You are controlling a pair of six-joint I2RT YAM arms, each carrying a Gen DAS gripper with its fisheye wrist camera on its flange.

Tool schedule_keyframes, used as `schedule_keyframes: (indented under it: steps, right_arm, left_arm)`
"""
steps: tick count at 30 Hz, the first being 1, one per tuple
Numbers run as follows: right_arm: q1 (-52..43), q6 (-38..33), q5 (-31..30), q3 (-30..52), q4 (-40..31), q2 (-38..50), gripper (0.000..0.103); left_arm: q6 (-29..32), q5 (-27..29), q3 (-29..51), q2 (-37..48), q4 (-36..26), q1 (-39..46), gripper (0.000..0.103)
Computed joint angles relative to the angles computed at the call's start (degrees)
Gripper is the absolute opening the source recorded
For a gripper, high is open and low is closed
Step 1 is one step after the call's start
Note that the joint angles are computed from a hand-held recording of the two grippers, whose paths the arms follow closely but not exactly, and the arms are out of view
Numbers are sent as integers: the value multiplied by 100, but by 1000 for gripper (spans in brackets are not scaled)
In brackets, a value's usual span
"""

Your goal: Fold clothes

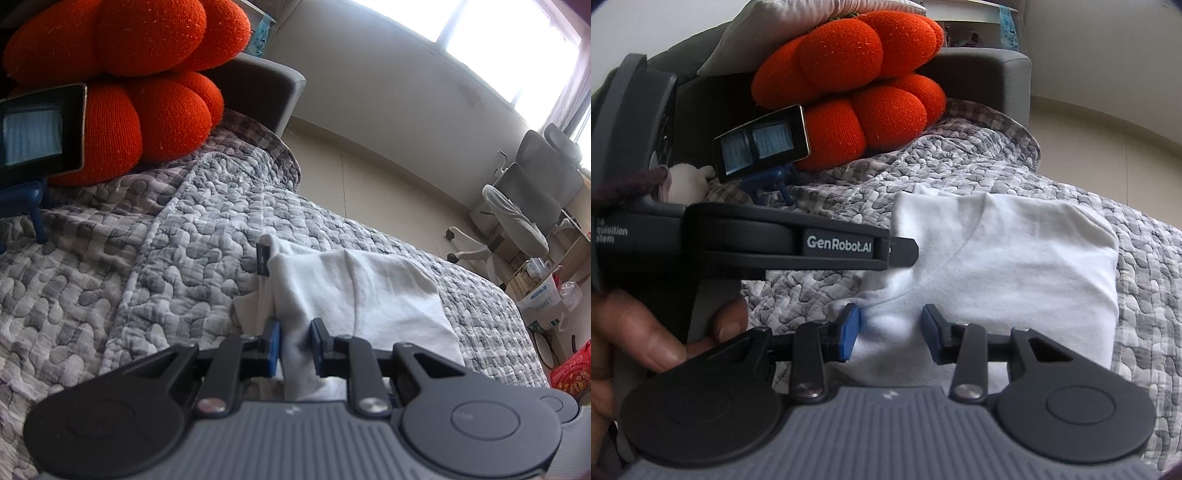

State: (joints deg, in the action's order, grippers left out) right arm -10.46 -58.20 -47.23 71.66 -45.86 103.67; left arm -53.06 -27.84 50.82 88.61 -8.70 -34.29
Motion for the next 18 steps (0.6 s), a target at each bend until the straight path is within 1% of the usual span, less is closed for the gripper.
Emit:
schedule_keyframes:
  steps: [5, 9, 11, 18]
  right_arm:
    - [-71, -239, -79, 152, -295, 41, 42]
    - [61, -195, 133, -142, 70, -56, 43]
    - [58, -183, 141, -143, 68, -71, 43]
    - [-181, -363, -134, 386, -612, 96, 40]
  left_arm:
    - [9, 25, 5, 0, 5, 16, 20]
    - [21, 12, 40, 36, -45, 13, 20]
    - [30, 9, 29, 28, -33, 12, 20]
    - [60, 34, -2, 13, 32, 33, 20]
